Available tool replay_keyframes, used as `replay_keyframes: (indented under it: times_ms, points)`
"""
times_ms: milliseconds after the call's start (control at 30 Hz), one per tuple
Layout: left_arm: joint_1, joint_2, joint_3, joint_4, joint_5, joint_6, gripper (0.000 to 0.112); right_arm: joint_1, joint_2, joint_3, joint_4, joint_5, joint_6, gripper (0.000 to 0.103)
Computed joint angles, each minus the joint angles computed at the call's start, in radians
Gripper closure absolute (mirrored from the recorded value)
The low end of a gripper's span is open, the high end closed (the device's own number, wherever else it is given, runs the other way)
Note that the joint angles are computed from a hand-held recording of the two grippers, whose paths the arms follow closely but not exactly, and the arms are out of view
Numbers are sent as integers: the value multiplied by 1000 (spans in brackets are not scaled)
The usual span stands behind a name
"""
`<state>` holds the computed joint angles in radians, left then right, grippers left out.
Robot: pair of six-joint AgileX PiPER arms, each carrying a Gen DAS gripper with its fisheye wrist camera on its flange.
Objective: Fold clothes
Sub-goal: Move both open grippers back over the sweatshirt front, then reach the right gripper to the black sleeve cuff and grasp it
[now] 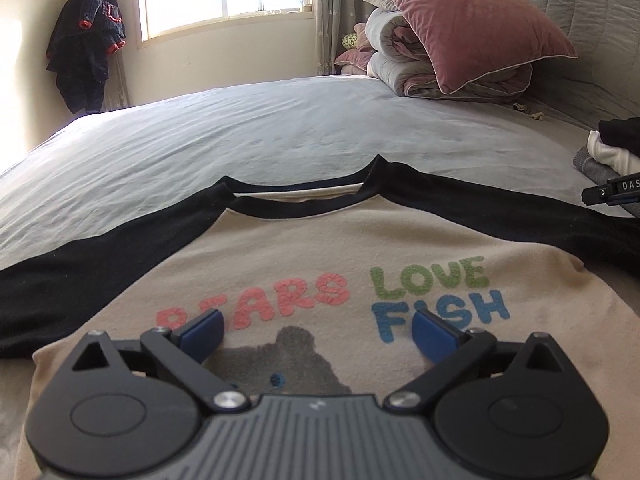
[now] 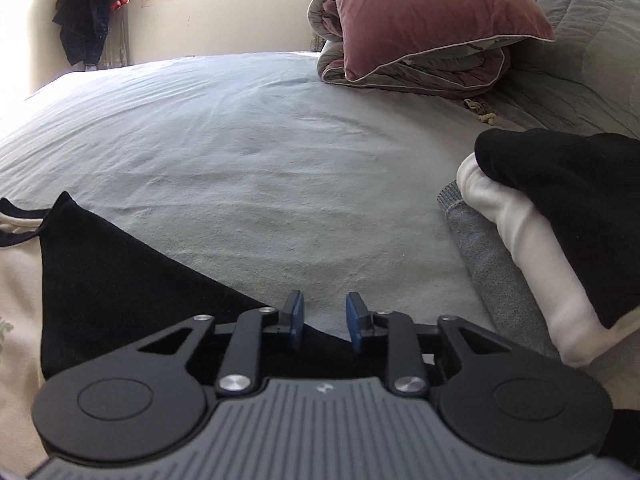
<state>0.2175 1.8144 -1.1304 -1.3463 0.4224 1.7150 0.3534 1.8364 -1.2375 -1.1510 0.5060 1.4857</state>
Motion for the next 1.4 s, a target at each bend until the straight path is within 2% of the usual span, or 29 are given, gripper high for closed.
replay_keyframes:
  times_ms: [67, 167, 333, 567, 800, 1133, 1400]
  points:
    - [19, -23, 28, -8, 17, 14, 11, 42, -57, 70, -70, -7, 132, 47]
    - [55, -72, 85, -16, 45, 34, 11, 138, -108, 125, -106, 7, 203, 46]
    - [136, -160, 189, 2, 101, 54, 11, 306, -135, 173, -226, -2, 407, 32]
    - [276, -251, 318, 1, 200, 128, 10, 502, -72, 152, -195, 60, 358, 26]
    - [382, -309, 410, -23, 261, 196, 10, 619, -81, 201, -156, 205, 386, 4]
    - [471, -340, 489, -83, 322, 290, 10, 713, -97, 285, -208, 294, 526, 1]
    - [463, -381, 525, -82, 282, 311, 10, 722, -94, 267, -142, 304, 491, 0]
